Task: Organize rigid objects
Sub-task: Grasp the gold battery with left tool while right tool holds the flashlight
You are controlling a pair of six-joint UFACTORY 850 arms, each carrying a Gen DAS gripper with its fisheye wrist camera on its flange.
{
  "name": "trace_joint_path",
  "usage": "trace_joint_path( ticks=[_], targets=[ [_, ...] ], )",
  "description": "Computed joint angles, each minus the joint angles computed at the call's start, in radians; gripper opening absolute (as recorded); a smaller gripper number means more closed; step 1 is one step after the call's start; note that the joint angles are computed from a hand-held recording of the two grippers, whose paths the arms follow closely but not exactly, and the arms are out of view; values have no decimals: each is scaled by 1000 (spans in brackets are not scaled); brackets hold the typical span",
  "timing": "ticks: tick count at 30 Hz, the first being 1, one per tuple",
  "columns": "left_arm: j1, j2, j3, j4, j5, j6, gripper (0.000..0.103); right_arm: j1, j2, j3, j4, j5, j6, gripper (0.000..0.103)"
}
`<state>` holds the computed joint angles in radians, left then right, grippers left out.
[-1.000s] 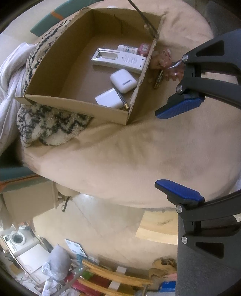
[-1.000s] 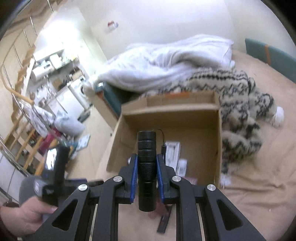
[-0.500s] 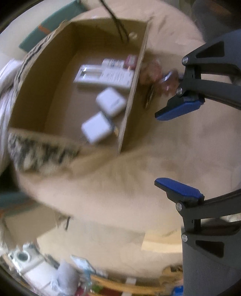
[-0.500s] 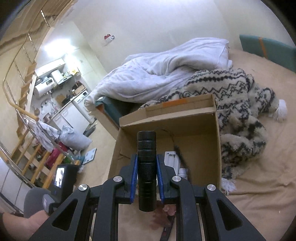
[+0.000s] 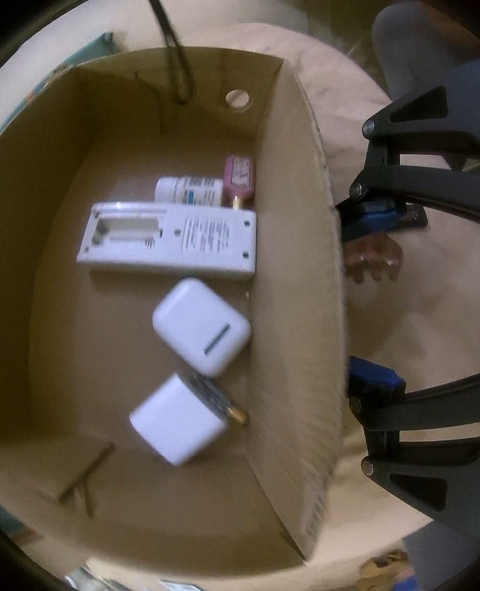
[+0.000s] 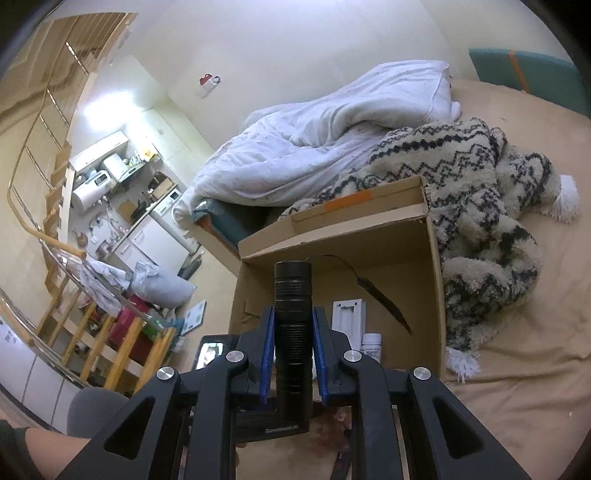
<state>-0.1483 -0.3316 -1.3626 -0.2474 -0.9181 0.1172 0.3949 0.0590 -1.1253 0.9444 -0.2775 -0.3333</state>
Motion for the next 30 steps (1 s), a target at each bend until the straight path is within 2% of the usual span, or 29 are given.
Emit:
trace_joint_path(
  ticks=[10, 14, 15, 30],
  targets=[
    [35, -64, -30, -120, -25, 172, 50, -1, -16, -12, -13, -25, 15, 21],
    [59, -69, -15, -164, -36, 214, 28, 0, -20, -16, -42, -28, 50, 21],
    [59, -69, -13, -169, -43, 216, 25, 2, -22, -19, -65, -28, 68, 21],
    [43, 10, 61, -36, -29, 96, 23, 16, -30, -28, -206, -33, 177, 21]
  ],
)
